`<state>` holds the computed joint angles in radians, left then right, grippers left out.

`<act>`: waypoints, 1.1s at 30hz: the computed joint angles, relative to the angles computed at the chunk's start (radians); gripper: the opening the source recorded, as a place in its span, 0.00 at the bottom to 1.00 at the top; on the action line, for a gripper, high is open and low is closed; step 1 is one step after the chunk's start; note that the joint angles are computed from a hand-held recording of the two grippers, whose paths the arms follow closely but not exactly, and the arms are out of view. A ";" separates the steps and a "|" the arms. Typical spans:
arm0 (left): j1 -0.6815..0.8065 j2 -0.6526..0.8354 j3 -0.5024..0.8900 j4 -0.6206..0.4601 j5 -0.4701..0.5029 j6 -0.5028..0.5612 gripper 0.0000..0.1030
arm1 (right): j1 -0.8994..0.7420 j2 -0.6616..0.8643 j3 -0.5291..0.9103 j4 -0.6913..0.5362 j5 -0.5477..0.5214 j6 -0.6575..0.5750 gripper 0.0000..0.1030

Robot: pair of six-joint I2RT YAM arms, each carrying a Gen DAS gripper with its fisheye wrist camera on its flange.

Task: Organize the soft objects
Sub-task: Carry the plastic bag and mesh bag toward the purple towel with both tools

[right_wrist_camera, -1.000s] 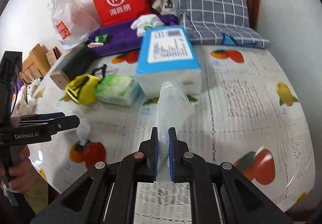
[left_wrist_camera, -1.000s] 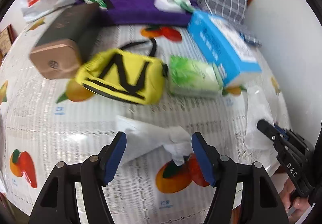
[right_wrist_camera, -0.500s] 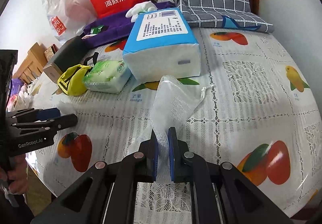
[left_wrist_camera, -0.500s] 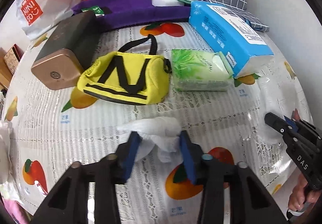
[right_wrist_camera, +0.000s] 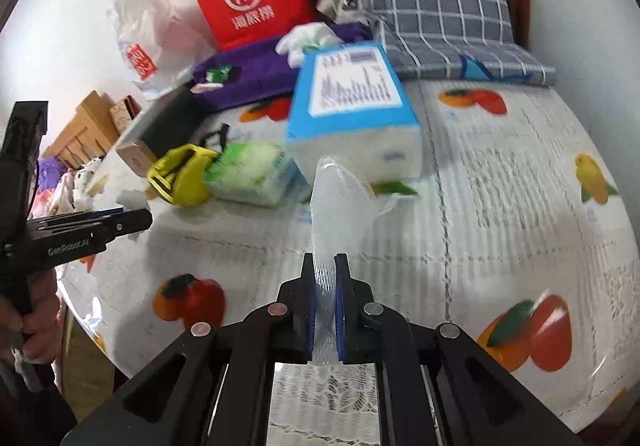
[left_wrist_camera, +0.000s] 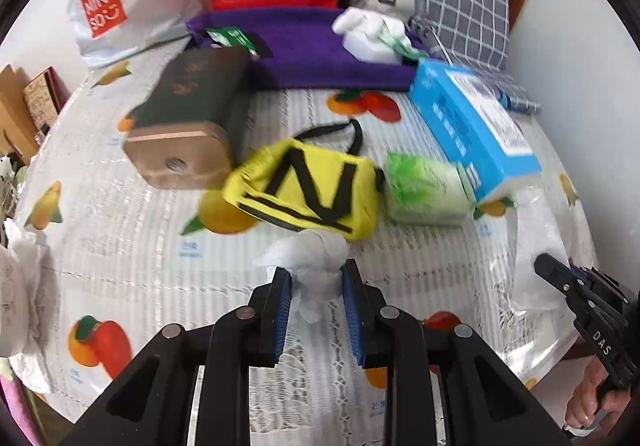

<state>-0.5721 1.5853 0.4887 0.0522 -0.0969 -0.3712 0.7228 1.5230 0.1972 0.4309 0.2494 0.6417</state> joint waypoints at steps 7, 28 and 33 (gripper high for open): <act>0.082 -0.093 0.007 -0.050 0.030 0.038 0.23 | 0.029 -0.157 0.056 -0.142 0.000 -0.038 0.08; 0.273 -0.101 0.205 -0.152 0.140 0.143 0.23 | -0.104 -0.086 0.425 -0.354 -0.105 -0.163 0.08; 0.317 -0.024 0.301 -0.164 0.195 0.146 0.23 | -0.152 0.009 0.556 -0.383 -0.167 -0.195 0.08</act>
<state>-0.2551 1.5610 0.7896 -0.1116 0.0981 -0.2256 0.5707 1.5323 0.7531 0.0484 0.0826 0.4469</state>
